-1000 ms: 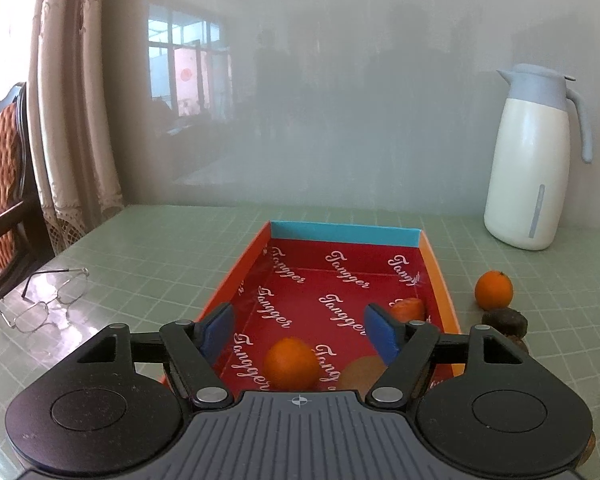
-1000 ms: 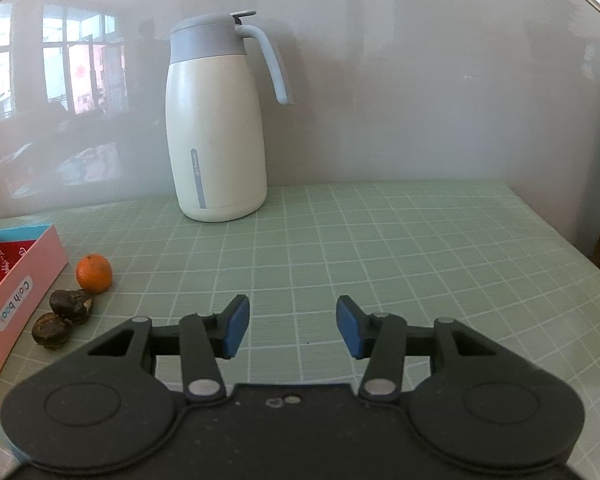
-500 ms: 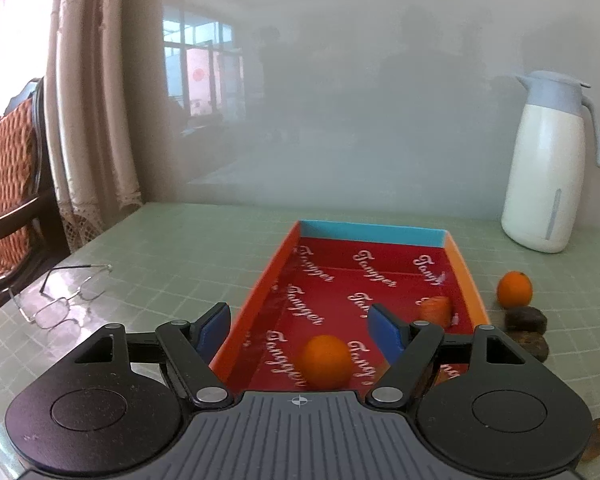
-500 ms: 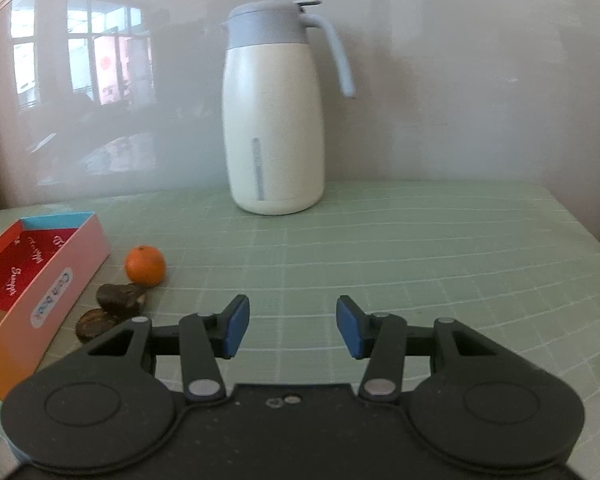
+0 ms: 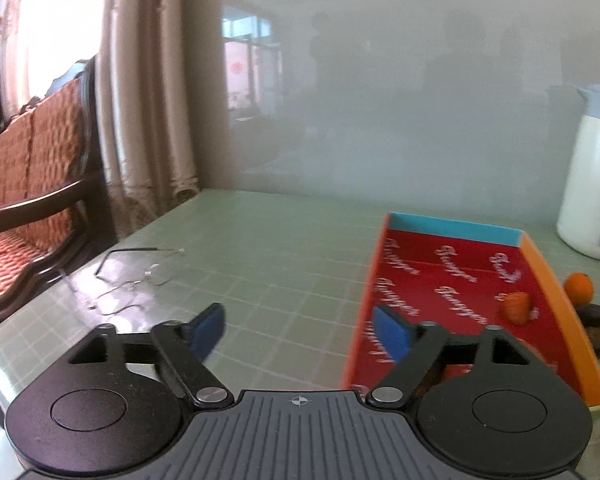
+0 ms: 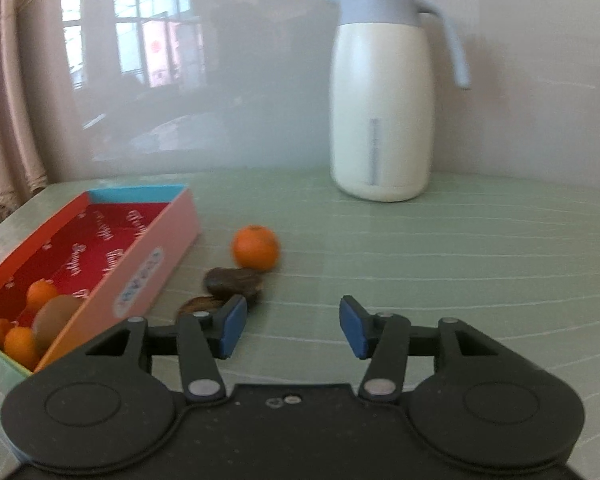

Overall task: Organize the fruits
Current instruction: 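Withdraw the open left gripper from the red box, then reach the right gripper to a dark round fruit and grasp it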

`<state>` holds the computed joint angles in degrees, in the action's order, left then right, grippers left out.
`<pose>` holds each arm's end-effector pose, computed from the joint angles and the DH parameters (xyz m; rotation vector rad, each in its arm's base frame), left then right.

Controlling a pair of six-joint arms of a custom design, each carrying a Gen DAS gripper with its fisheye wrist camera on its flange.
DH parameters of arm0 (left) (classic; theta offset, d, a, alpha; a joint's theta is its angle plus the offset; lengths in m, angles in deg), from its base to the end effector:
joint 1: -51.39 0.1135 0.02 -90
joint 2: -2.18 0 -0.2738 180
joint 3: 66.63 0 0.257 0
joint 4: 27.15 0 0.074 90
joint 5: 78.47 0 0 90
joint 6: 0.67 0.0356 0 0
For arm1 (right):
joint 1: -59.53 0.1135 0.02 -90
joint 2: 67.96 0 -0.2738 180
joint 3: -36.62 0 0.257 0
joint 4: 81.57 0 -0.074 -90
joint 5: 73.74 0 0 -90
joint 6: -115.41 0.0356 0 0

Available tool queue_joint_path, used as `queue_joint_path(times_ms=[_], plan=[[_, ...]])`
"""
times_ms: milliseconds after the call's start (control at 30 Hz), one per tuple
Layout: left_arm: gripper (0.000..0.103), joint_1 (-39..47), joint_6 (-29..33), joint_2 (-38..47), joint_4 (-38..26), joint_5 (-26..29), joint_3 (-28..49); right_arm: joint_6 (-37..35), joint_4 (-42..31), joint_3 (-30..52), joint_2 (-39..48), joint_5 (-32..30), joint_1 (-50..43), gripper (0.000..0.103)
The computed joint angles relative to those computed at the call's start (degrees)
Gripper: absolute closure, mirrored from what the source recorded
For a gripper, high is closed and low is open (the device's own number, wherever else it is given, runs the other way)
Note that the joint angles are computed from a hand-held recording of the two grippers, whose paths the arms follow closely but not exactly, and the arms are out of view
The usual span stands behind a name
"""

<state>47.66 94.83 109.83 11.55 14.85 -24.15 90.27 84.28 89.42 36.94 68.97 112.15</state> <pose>0.3082 -0.0222 0.0923 0.1998 2.0223 -0.0394 0.1966 0.2107 0.0878 0.4523 2.1155 -0.1664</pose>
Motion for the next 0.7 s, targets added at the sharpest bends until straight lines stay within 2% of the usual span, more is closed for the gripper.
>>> queue_joint_path(times_ms=[33,267,400,667,700], plan=[[0.01,0.7,0.0,0.3,0.8,0.0,-0.1,-0.6,0.4,0.7,0.6,-0.3,0.0,0.052],[0.005,5.2,1.2,2.2,1.6,0.8,0.9,-4.5,4.3,5.3,5.0,-3.2,-0.8,0.052],[0.003,7.9,2.1,3.0,1.5,1.8,1.7,-5.0,2.0,9.5,8.3,-4.5,-1.5,0.052],[0.003,12.6,1.9,4.8,0.0,4.0,4.1,-4.7,-0.8,12.7,11.0,-7.9,-3.8,0.054],[0.003,12.9,1.7,4.9,-0.1,4.2,4.3,-4.8,-1.0,12.9,11.3,-8.2,-3.9,0.059]])
